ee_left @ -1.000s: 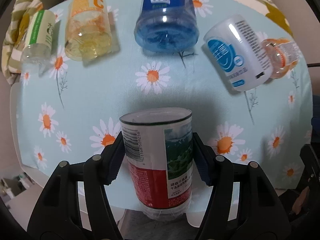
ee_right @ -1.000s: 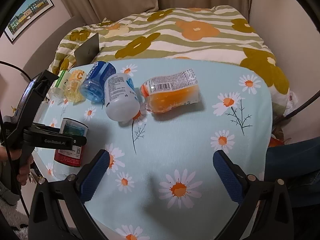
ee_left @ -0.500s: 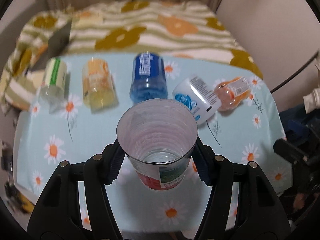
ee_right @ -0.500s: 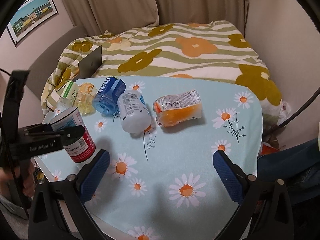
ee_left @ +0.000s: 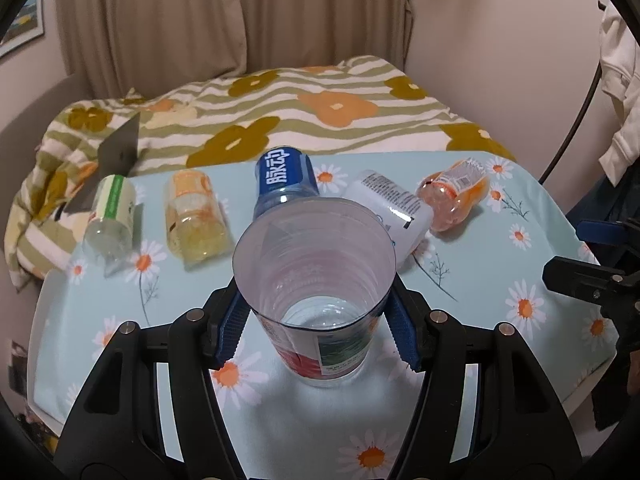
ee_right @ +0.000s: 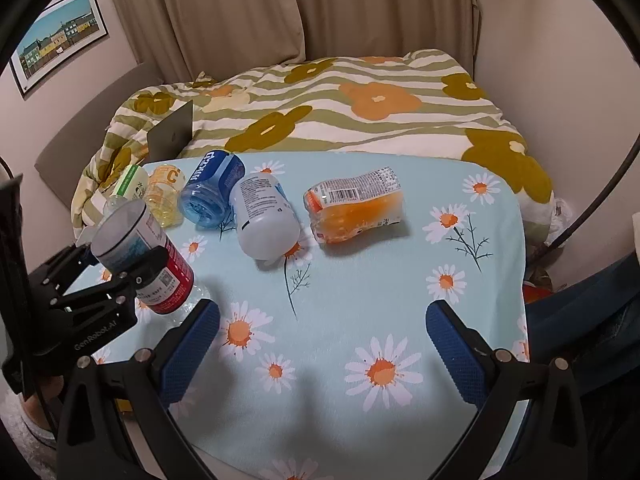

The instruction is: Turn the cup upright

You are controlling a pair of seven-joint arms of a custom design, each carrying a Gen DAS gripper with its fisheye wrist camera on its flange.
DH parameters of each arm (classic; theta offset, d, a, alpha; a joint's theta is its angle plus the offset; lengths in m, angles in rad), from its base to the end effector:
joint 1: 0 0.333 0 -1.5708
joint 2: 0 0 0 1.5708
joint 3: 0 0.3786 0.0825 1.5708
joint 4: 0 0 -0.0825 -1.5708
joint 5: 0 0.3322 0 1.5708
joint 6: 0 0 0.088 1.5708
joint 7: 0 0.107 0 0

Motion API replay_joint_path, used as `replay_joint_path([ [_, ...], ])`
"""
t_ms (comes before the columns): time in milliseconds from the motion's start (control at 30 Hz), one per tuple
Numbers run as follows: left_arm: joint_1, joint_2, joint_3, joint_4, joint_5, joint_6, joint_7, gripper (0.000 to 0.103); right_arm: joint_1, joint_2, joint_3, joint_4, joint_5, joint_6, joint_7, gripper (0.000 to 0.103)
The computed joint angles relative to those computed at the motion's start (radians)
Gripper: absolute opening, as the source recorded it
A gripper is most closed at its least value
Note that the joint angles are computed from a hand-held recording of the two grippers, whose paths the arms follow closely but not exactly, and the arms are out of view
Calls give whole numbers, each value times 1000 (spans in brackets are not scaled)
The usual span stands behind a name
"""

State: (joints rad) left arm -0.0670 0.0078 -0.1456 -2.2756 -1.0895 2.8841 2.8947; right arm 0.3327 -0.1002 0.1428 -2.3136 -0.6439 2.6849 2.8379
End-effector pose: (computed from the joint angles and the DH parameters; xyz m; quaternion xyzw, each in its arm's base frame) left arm 0.5030 -0.0559 0.4941 -0.4537 0.8091 -0.3251 0.1836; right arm 0.4196 0.2402 0.5237 -0.5764 0.7591 -0.1889 0.2364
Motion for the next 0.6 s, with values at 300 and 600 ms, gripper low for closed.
replay_joint_path([
  [300,2,-8,9,-25,123,-24,-106,67,-7,-36,11,-24,-29,-12,39,103],
  [600,10,-1,8,-27,169,-27,-147,92,-11,-54,19,-34,-39,-30,56,103],
])
